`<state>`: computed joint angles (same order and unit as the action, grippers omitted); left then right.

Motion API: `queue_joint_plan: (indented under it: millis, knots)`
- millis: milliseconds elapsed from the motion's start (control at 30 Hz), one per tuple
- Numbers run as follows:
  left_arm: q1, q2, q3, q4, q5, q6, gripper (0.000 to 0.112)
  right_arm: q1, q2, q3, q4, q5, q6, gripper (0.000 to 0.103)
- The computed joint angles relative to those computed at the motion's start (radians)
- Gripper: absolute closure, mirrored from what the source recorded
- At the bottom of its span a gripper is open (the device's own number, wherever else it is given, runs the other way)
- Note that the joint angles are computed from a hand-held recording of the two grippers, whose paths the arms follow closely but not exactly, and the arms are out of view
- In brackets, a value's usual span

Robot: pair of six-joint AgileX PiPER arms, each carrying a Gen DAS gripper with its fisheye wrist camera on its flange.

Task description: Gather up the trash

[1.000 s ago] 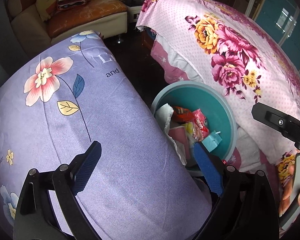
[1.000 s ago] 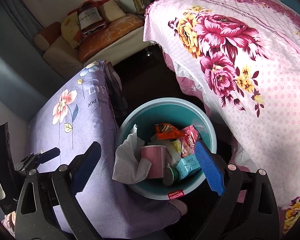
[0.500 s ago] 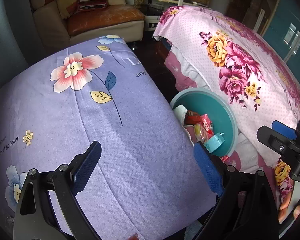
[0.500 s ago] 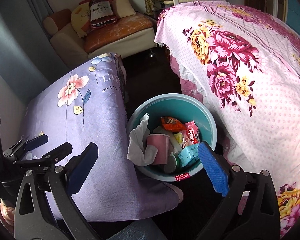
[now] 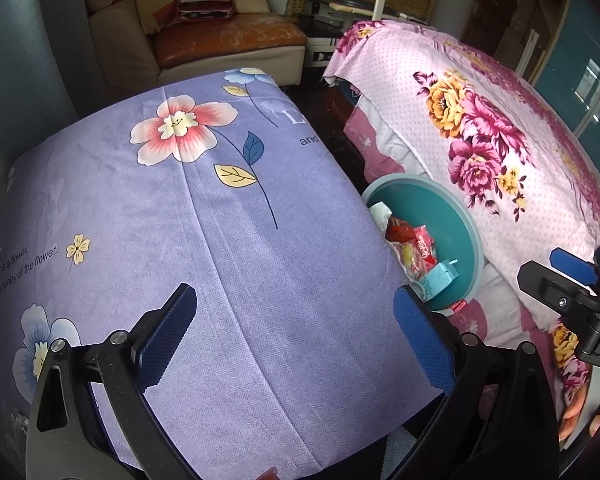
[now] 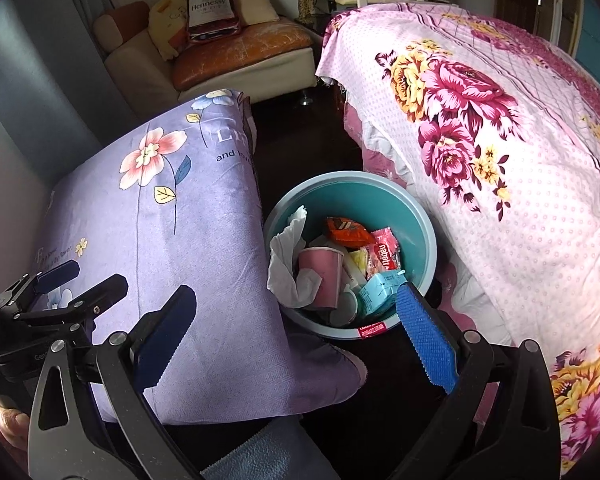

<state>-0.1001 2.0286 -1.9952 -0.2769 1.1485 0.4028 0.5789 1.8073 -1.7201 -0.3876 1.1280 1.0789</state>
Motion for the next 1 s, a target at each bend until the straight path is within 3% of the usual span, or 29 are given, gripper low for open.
queue_joint_plan:
  millis: [633, 1000]
  knots:
    - [0.013, -0.006, 0.051, 0.001, -0.027, 0.014, 0.014, -0.002, 0.036, 0.021, 0.038, -0.018, -0.001, 0.007]
    - [0.008, -0.014, 0.086, 0.018, -0.082, 0.028, 0.014, -0.013, 0.064, 0.017, 0.055, -0.018, -0.014, 0.007]
